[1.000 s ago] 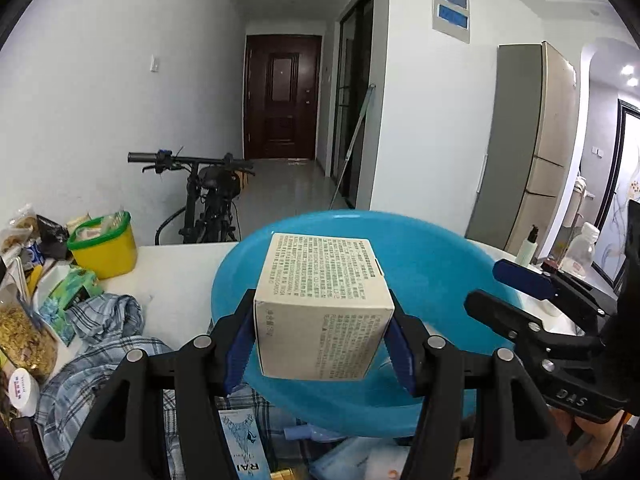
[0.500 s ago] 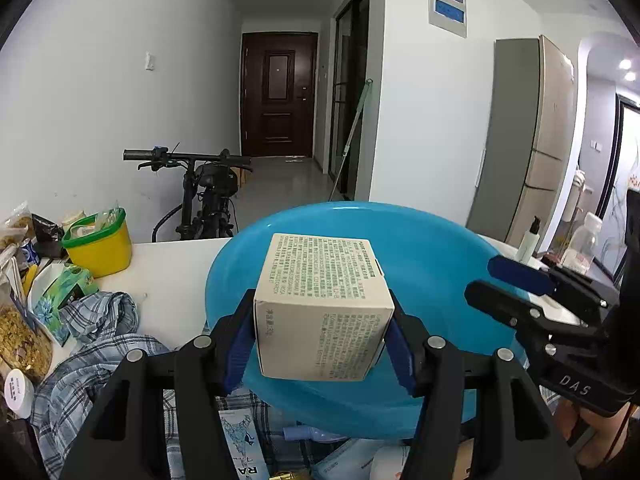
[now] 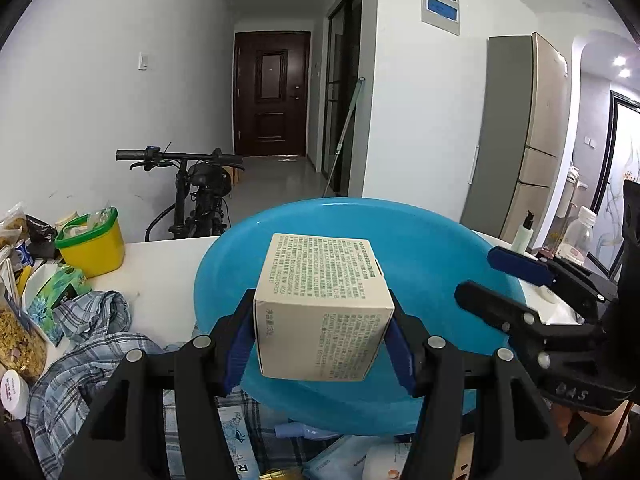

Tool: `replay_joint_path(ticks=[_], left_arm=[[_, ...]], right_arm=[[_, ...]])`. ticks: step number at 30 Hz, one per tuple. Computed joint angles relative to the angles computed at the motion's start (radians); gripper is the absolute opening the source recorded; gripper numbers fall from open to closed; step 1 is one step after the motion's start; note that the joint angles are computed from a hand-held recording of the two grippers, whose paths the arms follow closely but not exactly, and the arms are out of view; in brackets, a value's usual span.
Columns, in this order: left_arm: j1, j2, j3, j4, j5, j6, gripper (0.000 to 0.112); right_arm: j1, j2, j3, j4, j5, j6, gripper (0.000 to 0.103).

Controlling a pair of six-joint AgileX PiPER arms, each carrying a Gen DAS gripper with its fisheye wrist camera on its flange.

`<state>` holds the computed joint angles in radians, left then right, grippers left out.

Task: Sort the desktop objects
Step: 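Release the cream box into the basin with the right tool while the left tool lowers its box there, then open the left tool over the basin and withdraw both tools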

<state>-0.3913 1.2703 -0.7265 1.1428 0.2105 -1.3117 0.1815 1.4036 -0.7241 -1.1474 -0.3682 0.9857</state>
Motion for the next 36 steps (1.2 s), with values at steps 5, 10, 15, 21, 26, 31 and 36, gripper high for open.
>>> replay_joint_path(ticks=[5, 10, 15, 21, 26, 31, 36], left_arm=[[-0.022, -0.011, 0.006, 0.063, 0.026, -0.067, 0.065], [-0.034, -0.017, 0.009, 0.093, 0.040, -0.099, 0.070], [-0.057, -0.011, 0.006, 0.162, 0.112, -0.187, 0.103], [-0.039, 0.019, -0.018, 0.063, 0.119, -0.093, 0.103], [-0.050, 0.022, -0.010, 0.089, 0.133, -0.117, 0.103], [-0.050, 0.028, -0.013, 0.079, 0.134, -0.106, 0.103], [-0.054, 0.033, -0.015, 0.084, 0.140, -0.116, 0.103]], right_arm=[[0.009, -0.037, 0.040, 0.186, 0.006, -0.186, 0.103], [0.020, -0.032, 0.032, 0.211, 0.020, -0.202, 0.103], [0.023, -0.030, 0.032, 0.216, 0.012, -0.192, 0.103], [0.024, -0.024, 0.029, 0.213, 0.012, -0.187, 0.103], [-0.005, -0.033, 0.044, 0.159, -0.049, -0.122, 0.103], [0.010, -0.017, 0.032, 0.144, -0.014, -0.121, 0.103], [0.019, -0.018, 0.036, 0.152, 0.002, -0.140, 0.103]])
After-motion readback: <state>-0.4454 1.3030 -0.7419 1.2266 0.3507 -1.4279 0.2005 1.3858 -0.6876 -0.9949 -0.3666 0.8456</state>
